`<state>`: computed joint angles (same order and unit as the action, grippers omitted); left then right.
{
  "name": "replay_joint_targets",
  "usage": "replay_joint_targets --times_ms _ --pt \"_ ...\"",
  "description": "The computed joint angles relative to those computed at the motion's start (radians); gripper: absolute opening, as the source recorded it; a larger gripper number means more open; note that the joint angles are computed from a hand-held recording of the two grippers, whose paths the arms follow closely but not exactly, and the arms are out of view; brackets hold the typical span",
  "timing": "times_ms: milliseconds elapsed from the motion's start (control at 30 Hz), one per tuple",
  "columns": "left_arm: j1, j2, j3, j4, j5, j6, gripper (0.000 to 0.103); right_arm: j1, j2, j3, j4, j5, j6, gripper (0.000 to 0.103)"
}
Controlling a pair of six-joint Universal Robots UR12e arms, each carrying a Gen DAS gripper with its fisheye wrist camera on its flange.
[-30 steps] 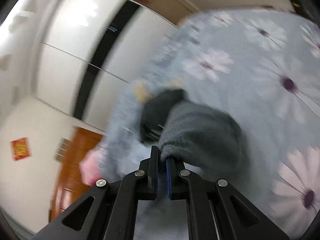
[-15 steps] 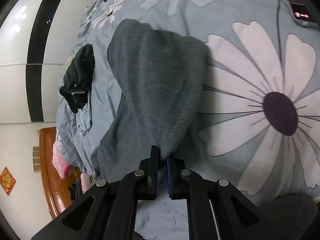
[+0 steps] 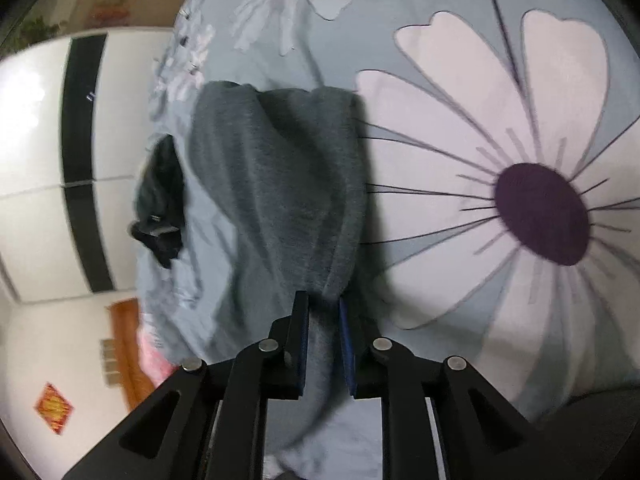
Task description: Fold clothes
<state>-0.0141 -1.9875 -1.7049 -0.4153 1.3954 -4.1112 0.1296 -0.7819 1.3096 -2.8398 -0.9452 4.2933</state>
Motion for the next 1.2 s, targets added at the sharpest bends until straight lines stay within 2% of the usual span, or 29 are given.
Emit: replay_joint_targets --times_ms 100,167,200,267,300,467,533,600,800,933,1033,1200 --pt "0.0 0.003 0.003 0.006 0.003 0.001 0.017 -0.002 0.015 -0.001 -0.119 0.036 0.057 0.016" --pt "-0.001 0.003 0.006 0.006 0.005 -0.001 0.017 0.0 0.022 -0.009 -0.148 0.037 0.065 0.016" --pt "-0.001 0.002 0.008 0.004 0.006 -0.001 0.017 0.002 0.022 -0.014 -0.13 0.035 0.05 0.017" --pt "-0.002 0.001 0.011 -0.003 0.005 -0.003 0.017 0.007 0.019 -0.024 -0.064 0.032 0.012 0.025" --pt "-0.003 0.0 0.011 -0.006 0.005 -0.002 0.017 0.008 0.019 -0.025 -0.045 0.031 0.004 0.026" --pt "-0.002 0.0 0.009 -0.016 0.002 -0.005 0.017 0.014 0.031 -0.024 -0.057 0.01 0.05 0.025" --pt "0.0 0.0 0.014 -0.02 0.0 -0.005 0.017 0.015 0.035 -0.028 -0.092 -0.004 0.073 0.007" --pt "0.002 -0.003 0.029 -0.018 -0.002 0.009 0.017 0.011 0.044 -0.045 -0.159 0.0 0.106 0.006" --pt "0.01 -0.015 0.121 0.029 -0.008 0.093 0.017 0.007 0.059 -0.213 -0.228 -0.008 -0.01 0.003" --pt "0.007 -0.01 0.161 0.093 -0.013 0.163 0.017 0.005 0.049 -0.281 -0.329 -0.01 -0.069 0.003" --pt "0.004 0.004 0.15 0.127 -0.016 0.182 0.017 0.008 0.012 -0.263 -0.34 -0.02 -0.144 0.003" --pt "0.01 0.053 0.078 0.223 -0.026 0.157 0.015 -0.006 -0.046 -0.176 -0.424 -0.012 -0.126 0.003"
